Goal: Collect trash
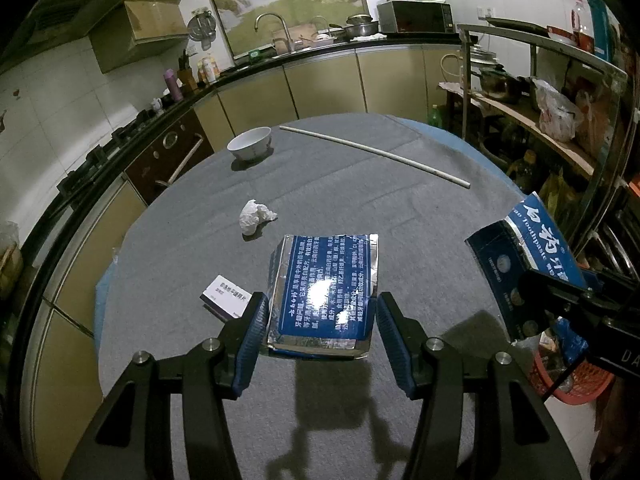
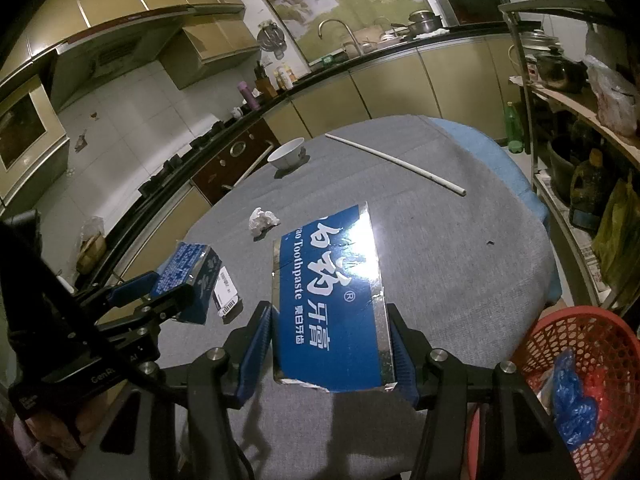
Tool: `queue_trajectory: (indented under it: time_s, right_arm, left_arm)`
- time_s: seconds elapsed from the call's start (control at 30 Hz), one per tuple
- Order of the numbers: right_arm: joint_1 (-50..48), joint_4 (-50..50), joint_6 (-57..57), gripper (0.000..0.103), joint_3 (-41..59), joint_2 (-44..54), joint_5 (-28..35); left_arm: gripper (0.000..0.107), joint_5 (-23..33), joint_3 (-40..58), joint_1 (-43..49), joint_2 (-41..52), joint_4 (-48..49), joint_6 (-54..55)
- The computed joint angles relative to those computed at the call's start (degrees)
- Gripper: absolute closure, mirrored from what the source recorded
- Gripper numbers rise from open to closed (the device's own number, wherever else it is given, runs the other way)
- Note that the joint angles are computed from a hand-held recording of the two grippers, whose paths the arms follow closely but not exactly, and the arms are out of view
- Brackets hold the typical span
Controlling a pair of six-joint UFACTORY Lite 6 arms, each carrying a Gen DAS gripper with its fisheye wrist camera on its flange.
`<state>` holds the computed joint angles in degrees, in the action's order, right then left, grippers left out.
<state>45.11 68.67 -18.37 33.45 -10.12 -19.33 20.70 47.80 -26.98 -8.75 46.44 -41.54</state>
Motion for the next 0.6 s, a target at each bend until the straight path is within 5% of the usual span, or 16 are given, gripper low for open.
queue_trajectory:
  time_s: [0.6]
  right_arm:
    - [-0.1,-0.5,0.4,0.045,-0.2,0.0,0.1]
  left_arm:
    - [0.050,-0.2,0.4,0.6,0.7,-1.2,1.4]
